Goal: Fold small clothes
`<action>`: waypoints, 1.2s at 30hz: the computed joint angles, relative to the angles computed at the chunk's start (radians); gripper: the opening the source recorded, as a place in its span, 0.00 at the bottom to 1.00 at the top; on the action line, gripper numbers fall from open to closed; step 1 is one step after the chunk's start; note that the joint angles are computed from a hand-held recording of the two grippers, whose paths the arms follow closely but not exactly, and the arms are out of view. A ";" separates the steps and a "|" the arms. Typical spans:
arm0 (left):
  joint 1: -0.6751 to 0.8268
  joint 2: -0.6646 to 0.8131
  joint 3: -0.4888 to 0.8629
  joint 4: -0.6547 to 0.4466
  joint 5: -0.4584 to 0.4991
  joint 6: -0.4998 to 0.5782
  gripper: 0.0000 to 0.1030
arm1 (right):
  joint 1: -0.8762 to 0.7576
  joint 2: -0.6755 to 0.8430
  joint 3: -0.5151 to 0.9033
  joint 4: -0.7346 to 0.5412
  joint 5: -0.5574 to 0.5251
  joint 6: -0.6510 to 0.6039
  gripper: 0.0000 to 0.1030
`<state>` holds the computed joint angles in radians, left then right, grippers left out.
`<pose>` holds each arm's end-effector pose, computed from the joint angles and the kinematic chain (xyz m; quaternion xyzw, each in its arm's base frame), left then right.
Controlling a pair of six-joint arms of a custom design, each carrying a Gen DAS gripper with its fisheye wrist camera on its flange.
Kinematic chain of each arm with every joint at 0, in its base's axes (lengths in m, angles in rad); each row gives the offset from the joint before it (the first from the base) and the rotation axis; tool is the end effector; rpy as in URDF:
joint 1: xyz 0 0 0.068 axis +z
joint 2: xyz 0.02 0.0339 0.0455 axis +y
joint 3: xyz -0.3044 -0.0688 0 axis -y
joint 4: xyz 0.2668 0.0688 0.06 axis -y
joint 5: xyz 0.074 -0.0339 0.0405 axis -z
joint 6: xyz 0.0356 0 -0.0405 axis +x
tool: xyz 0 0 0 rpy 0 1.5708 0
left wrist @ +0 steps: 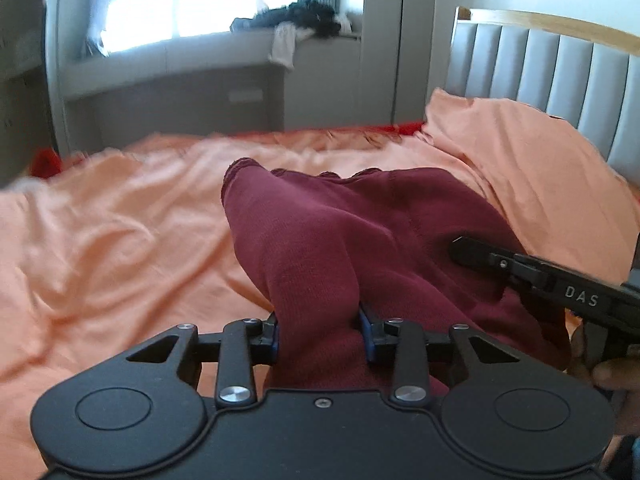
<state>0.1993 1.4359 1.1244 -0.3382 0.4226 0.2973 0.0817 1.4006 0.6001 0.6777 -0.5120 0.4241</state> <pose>0.3324 0.0522 0.3261 0.1360 0.8703 -0.0753 0.4674 0.2991 0.0420 0.2509 -0.0418 0.7427 0.3440 0.5729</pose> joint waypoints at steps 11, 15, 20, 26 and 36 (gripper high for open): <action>0.123 0.047 -0.097 0.140 0.040 -0.061 0.40 | 0.141 0.122 0.124 -0.073 0.093 -0.074 0.22; 0.178 0.085 -0.120 0.195 0.136 -0.146 0.43 | 0.143 0.152 0.134 -0.109 0.116 -0.082 0.22; 0.186 0.086 -0.135 0.219 0.142 -0.159 0.48 | 0.138 0.155 0.141 -0.135 0.125 -0.119 0.26; 0.208 0.098 -0.136 0.222 0.160 -0.205 0.56 | 0.166 0.154 0.154 -0.160 0.182 -0.175 0.37; 0.224 0.087 -0.158 0.243 0.155 -0.283 0.68 | 0.172 0.126 0.141 -0.194 0.250 -0.191 0.62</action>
<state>0.4232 1.5233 0.9661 -0.0949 0.5779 0.0140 0.2532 1.5269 0.7410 0.4832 -0.2624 0.2335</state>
